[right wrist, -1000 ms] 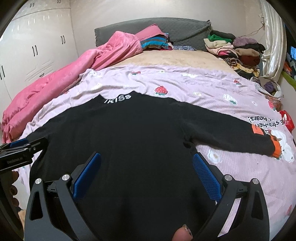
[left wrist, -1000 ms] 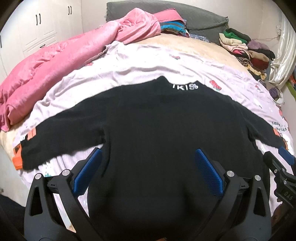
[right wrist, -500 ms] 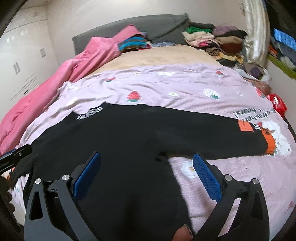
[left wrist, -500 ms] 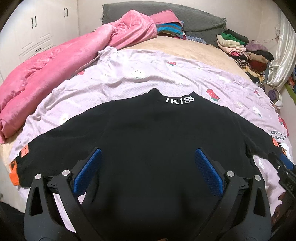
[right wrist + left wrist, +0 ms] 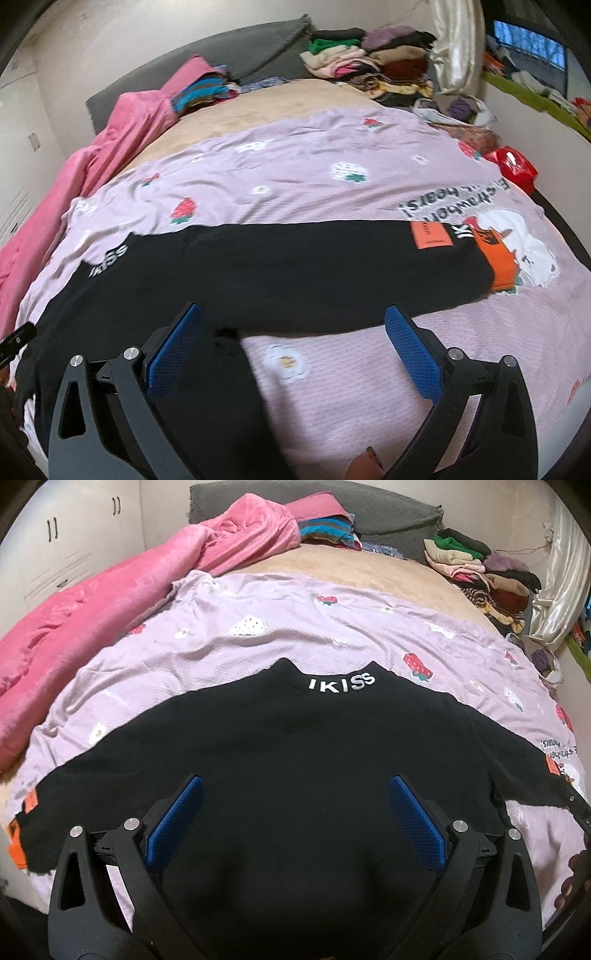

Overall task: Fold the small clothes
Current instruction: 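Move the right tool to the orange sleeve cuff and grasp it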

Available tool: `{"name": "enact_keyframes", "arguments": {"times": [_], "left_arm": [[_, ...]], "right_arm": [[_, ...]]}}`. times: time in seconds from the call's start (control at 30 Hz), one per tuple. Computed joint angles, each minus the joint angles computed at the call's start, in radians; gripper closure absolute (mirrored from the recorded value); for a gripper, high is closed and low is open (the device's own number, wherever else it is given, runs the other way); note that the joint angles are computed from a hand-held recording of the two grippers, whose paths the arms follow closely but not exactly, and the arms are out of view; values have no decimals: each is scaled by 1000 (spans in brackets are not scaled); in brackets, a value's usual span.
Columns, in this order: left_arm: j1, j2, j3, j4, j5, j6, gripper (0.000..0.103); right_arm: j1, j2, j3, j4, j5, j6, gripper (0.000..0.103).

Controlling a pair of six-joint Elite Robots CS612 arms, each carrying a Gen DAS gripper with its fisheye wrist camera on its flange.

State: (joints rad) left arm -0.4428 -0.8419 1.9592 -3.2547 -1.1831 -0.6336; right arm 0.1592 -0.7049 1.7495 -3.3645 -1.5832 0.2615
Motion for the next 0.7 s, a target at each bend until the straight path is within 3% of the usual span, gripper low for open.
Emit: {"name": "enact_keyframes", "arguments": {"times": [0.2,0.43,0.7], "left_arm": [[4,25,-41,19,-28,10,9],[5,57,-87,37,-54,29,9],[10,91,-134,85,-68,58,9]], "right_arm": [[-28,9,-7,26,-48,62,4],[-70,23,-11,65,-22,161,4],[-114,55,-48,141,-43,246,4]]}}
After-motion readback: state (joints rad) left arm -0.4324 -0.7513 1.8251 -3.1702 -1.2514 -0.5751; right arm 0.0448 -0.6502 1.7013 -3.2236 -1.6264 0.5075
